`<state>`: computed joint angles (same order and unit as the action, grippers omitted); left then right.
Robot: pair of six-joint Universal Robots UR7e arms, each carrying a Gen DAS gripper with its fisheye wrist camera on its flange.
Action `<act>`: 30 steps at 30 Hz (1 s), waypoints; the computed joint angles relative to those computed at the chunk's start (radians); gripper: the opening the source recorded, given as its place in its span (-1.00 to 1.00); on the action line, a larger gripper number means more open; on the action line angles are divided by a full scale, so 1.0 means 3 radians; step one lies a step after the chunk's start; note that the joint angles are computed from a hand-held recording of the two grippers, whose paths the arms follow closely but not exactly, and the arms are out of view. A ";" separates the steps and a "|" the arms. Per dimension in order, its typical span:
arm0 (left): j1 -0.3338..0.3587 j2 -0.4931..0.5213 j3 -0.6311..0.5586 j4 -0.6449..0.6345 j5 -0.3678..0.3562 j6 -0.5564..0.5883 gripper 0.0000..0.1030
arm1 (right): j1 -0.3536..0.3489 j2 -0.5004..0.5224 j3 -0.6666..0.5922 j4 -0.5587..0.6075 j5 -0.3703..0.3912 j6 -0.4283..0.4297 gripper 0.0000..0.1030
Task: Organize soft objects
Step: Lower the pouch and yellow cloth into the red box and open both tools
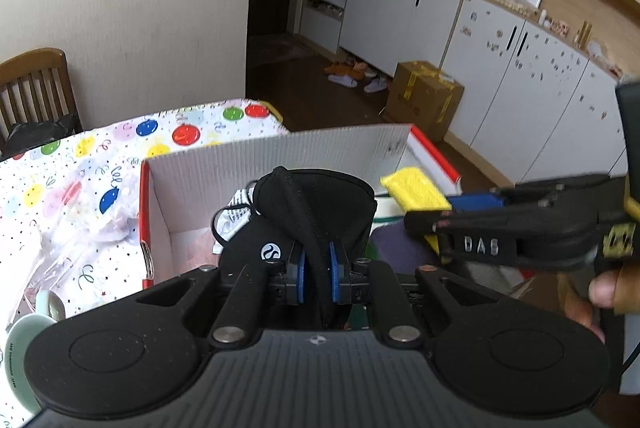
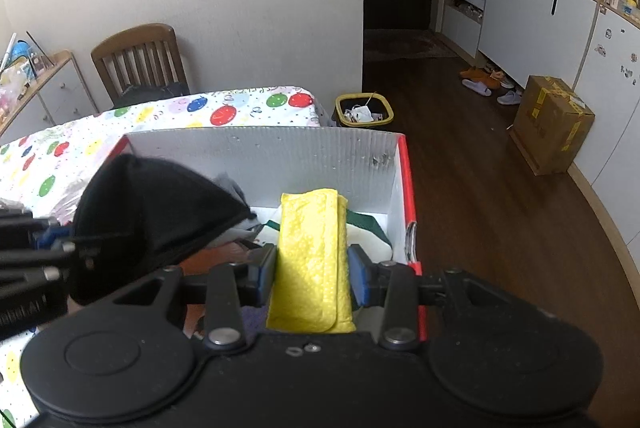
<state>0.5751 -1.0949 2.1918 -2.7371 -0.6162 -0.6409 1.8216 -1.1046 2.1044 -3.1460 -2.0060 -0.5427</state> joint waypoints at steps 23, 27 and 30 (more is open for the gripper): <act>0.0124 0.0143 -0.0124 0.0427 -0.0261 -0.0030 -0.70 | -0.0056 0.0005 -0.0119 0.0298 0.0042 -0.0010 -0.23; 0.0095 0.0150 -0.0119 0.0444 -0.0268 -0.0003 -0.53 | -0.0070 -0.0084 -0.0066 0.0300 0.0100 0.0000 -0.20; 0.0060 0.0147 -0.0101 0.0418 -0.0270 0.0023 -0.39 | -0.0071 -0.0144 -0.0037 0.0330 0.0139 0.0012 -0.17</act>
